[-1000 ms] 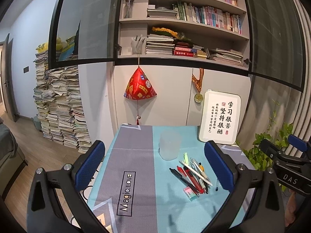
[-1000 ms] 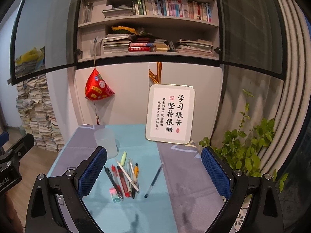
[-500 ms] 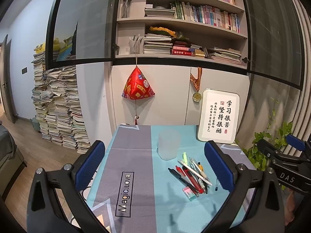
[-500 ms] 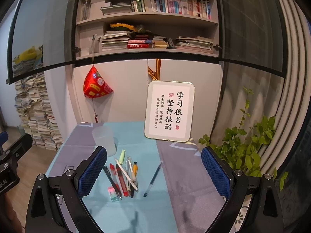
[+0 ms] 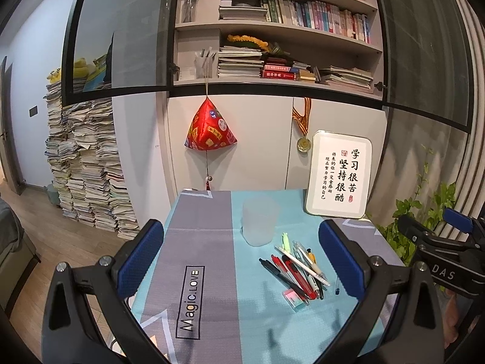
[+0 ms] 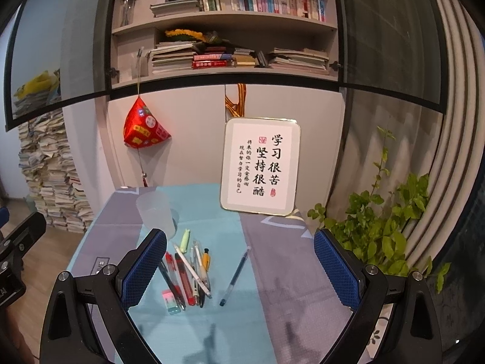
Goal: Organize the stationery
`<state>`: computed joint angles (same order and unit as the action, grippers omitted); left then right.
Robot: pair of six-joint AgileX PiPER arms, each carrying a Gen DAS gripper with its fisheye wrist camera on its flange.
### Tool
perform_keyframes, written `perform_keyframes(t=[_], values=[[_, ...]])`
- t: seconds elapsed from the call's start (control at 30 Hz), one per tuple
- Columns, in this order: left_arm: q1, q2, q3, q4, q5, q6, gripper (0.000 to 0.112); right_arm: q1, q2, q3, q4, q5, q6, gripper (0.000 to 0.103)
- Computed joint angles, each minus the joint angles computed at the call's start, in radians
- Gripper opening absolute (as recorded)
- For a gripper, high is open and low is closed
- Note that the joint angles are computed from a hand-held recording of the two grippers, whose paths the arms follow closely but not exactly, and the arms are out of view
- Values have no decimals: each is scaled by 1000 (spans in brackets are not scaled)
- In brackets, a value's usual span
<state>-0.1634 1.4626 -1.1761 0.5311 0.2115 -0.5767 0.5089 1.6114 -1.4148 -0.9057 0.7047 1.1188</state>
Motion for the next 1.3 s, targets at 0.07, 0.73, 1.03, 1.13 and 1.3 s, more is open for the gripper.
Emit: perform_keyframes(t=[0.07, 0.73, 1.03, 1.13, 1.3], values=[[-4, 12, -10, -2, 6, 3, 102, -4, 12, -10, 10, 2, -7, 98], [-10, 200, -178, -165, 83, 173, 101, -120, 185, -163, 215, 1, -172, 98], [39, 379, -376, -557, 230, 531, 82, -206, 330, -324, 465, 45, -363, 97], [46, 454, -464, -629, 311, 583, 73, -226, 408, -410, 537, 95, -445, 73], [45, 597, -630, -662, 469, 594, 57, -266, 536, -547, 675, 173, -557, 54]])
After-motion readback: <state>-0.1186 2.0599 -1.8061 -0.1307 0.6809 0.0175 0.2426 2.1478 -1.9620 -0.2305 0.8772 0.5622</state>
